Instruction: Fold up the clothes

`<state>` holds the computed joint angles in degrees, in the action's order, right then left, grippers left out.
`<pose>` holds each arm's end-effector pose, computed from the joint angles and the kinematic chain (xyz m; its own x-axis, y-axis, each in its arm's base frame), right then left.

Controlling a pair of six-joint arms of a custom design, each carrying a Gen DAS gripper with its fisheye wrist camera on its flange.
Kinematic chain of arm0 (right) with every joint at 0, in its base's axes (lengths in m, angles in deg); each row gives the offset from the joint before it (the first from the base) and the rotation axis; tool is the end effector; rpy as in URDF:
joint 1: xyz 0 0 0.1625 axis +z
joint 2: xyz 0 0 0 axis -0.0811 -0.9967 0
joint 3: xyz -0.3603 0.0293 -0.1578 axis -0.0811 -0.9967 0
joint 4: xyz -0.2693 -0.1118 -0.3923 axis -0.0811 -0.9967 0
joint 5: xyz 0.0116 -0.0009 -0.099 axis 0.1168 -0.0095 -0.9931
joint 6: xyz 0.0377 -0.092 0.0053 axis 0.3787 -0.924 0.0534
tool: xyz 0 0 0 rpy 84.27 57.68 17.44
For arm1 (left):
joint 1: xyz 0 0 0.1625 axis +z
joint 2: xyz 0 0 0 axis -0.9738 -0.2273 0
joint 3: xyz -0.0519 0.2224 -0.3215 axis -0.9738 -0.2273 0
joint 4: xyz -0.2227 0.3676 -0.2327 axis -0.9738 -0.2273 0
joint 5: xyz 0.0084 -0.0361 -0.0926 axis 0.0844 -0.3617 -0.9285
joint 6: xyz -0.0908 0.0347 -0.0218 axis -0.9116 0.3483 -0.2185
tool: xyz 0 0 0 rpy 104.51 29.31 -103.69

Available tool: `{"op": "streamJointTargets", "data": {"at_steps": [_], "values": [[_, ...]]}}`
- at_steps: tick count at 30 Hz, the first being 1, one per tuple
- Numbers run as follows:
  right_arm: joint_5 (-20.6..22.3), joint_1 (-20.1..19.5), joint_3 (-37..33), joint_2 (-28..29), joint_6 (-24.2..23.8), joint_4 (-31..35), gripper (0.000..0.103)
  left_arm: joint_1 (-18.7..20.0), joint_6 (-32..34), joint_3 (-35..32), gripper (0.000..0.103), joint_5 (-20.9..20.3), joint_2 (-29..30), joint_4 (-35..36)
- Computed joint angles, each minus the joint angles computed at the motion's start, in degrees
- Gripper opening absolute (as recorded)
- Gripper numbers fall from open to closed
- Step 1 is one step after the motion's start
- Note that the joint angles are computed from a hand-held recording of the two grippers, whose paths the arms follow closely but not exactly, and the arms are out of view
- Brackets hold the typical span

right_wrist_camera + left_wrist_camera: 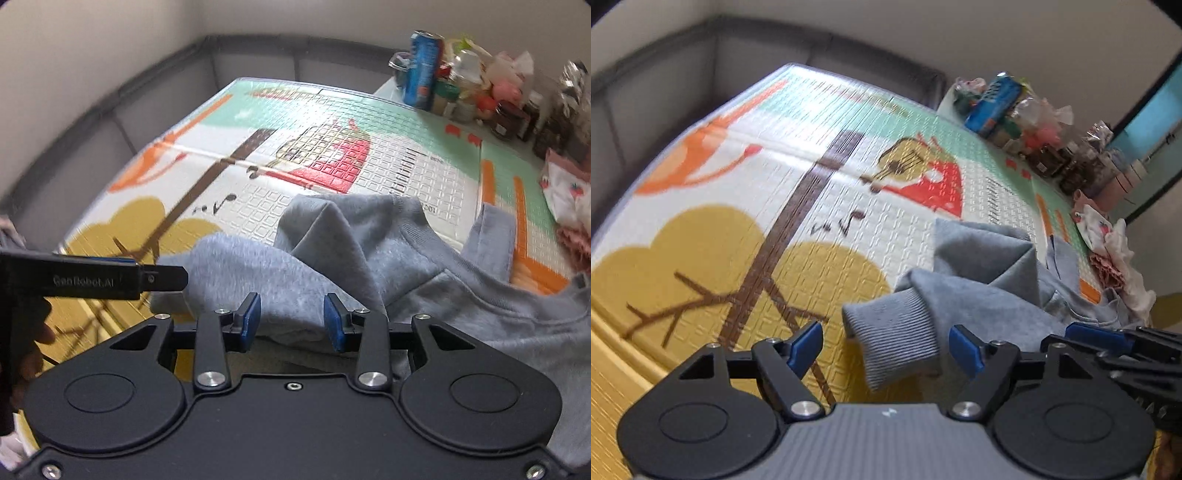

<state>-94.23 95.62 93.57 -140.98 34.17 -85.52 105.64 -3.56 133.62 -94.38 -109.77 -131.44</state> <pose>0.0885 -0.4120 0.4284 -0.7401 -0.1446 0.6567 -0.4367 0.8460 -0.3059 -0.4349 -0.4507 0.0162 -0.9185 0.0987 -0.3829 0.2484 0.8974 -0.3646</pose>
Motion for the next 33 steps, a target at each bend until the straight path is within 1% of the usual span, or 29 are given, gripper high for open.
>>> {"op": "streamJointTargets", "data": {"at_steps": [5,8,9,10,12,13,14,17,19,23,26,29,33], "values": [[-2.93,0.98,1.31,2.23,-3.87,-4.15,0.036,1.57,-1.41,1.47,0.077,-2.24,0.39,-5.20],[-3.07,0.51,1.51,2.80,-4.82,-4.84,0.036,2.31,-1.81,1.92,0.072,-3.79,0.96,-8.41],[-3.01,0.30,1.56,2.92,-5.11,-4.94,0.035,2.50,-1.77,2.12,0.064,-4.29,1.19,-9.72],[-2.95,0.02,1.54,2.98,-5.03,-4.77,0.035,2.60,-1.77,2.04,0.050,-4.77,1.47,-10.32],[-2.85,-0.53,1.49,3.10,-4.81,-4.37,0.029,2.78,-1.77,1.82,0.040,-5.73,2.06,-11.37],[-2.81,-0.80,1.47,3.16,-4.71,-4.17,0.024,2.67,-1.32,1.54,0.029,-5.68,2.38,-11.28],[-2.71,-1.12,1.46,3.24,-4.56,-4.21,0.019,2.56,-0.85,1.22,0.021,-5.56,2.65,-11.06],[-1.72,-2.23,1.22,3.13,-4.11,-3.89,0.009,2.46,0.04,0.79,0.012,-6.13,3.11,-11.81],[-1.04,-2.99,1.00,3.03,-3.77,-3.61,0.006,2.26,0.64,0.40,0.010,-6.09,3.31,-11.70],[2.06,-4.63,0.25,1.67,-0.54,-1.25,0.003,1.76,1.03,-0.50,0.009,-5.59,3.52,-10.55],[4.64,-5.74,-0.36,0.30,1.48,0.48,0.002,1.27,1.57,-1.05,0.008,-5.42,3.53,-11.04],[6.19,-6.22,-0.71,-1.47,2.34,1.50,0.002,0.42,2.63,-2.00,0.008,-5.08,3.83,-11.86],[8.37,-7.23,-1.49,-4.40,3.80,3.25,0.002,-1.30,5.62,-4.62,0.008,-4.61,5.21,-12.84]]}}
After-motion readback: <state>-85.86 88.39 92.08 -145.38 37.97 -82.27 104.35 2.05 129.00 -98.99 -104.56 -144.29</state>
